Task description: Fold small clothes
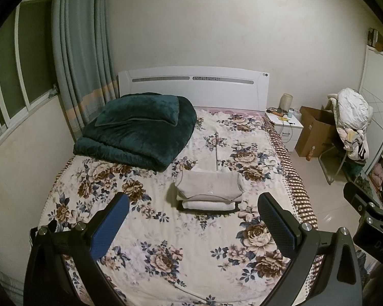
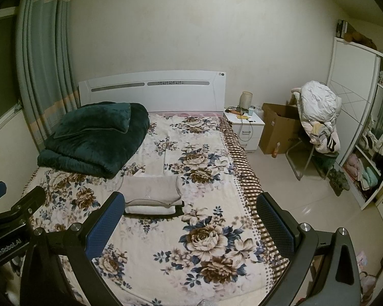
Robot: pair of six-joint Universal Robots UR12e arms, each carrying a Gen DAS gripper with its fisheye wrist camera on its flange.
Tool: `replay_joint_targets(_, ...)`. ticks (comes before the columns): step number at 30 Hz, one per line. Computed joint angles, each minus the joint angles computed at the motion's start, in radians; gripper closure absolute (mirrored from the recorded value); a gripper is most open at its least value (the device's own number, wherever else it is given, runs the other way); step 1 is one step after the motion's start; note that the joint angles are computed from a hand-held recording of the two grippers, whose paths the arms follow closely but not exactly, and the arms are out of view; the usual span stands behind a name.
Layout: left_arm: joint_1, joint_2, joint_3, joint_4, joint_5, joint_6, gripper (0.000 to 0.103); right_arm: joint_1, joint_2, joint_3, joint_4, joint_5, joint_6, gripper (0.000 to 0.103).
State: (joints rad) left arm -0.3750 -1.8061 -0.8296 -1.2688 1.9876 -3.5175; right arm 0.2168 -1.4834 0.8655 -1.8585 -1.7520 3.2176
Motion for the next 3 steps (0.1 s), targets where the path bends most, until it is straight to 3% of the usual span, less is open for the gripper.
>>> replay_joint_targets(3, 0.001, 0.001, -0.001, 0.005, 0.002, 0.002, 0.0, 0.002, -0.002, 0.002, 0.0, -0.003, 0.004, 0.0)
